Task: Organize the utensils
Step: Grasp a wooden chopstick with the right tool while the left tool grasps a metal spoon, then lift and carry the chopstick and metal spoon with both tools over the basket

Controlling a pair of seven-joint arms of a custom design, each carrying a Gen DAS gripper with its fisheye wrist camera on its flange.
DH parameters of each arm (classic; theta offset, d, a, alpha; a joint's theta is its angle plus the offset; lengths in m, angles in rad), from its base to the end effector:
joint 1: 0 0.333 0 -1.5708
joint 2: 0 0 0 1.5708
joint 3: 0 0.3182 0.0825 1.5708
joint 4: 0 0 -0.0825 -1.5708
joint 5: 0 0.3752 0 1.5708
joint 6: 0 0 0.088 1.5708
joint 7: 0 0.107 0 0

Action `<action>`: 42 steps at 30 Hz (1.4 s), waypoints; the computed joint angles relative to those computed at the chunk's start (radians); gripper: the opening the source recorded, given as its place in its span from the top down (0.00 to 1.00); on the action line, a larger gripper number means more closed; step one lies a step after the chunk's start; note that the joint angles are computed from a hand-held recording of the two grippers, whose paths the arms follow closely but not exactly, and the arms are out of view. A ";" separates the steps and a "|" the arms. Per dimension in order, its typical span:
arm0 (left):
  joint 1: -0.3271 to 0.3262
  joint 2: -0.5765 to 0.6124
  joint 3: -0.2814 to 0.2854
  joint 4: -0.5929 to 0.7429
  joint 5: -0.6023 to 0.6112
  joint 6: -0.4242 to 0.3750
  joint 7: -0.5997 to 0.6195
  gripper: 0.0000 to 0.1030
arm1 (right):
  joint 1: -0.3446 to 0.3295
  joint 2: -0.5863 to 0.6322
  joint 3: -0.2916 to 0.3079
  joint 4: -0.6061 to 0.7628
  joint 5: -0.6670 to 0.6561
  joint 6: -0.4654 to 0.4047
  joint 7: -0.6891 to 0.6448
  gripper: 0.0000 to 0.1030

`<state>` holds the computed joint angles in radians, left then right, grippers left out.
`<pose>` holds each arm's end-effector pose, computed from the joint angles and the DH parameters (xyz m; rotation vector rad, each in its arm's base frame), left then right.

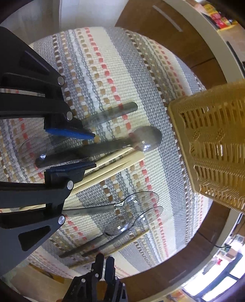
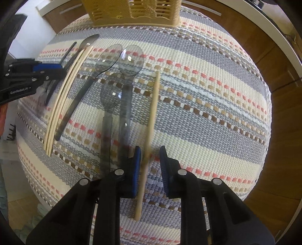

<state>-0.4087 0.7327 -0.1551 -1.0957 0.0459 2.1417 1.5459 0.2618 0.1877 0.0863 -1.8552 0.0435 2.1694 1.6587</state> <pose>0.6760 -0.3774 0.4279 -1.5298 2.5832 -0.4672 0.5764 0.2082 0.4385 -2.3601 1.8609 -0.0349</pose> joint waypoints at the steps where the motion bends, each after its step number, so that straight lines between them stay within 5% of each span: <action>1: -0.010 0.012 0.005 0.023 0.012 -0.019 -0.001 0.77 | 0.004 0.001 0.001 0.004 -0.009 -0.006 0.005 0.84; 5: -0.062 0.029 0.043 0.057 0.100 -0.047 -0.026 0.87 | 0.011 0.020 0.008 0.033 -0.001 -0.029 0.002 0.94; 9: -0.045 -0.014 0.028 -0.028 0.086 0.027 -0.062 0.91 | -0.001 0.015 0.009 0.020 0.041 -0.010 -0.018 0.96; 17: 0.058 -0.265 -0.033 -0.422 -0.049 0.421 -0.045 0.91 | -0.025 -0.070 0.002 -0.048 0.130 0.114 -0.099 0.96; 25: 0.128 -0.417 -0.101 -0.601 -0.247 0.769 0.016 0.91 | -0.025 -0.119 -0.007 -0.023 0.225 0.283 -0.197 0.96; 30: 0.176 -0.411 -0.180 -0.578 -0.413 0.971 0.127 0.91 | -0.026 -0.107 -0.004 0.029 0.290 0.423 -0.257 0.96; 34: 0.137 -0.335 -0.156 -0.469 -0.394 1.063 0.118 0.91 | -0.037 -0.064 0.007 0.103 0.348 0.528 -0.297 0.96; 37: 0.058 -0.234 -0.071 -0.337 -0.358 1.113 0.086 0.91 | -0.053 0.004 0.021 0.188 0.364 0.614 -0.301 0.96; 40: 0.069 -0.149 -0.102 -0.246 -0.334 1.174 0.100 0.91 | -0.095 0.088 0.064 0.289 0.423 0.662 -0.331 0.96; 42: 0.024 -0.087 -0.044 -0.167 -0.336 1.191 0.095 0.91 | -0.110 0.149 0.082 0.349 0.414 0.720 -0.322 0.96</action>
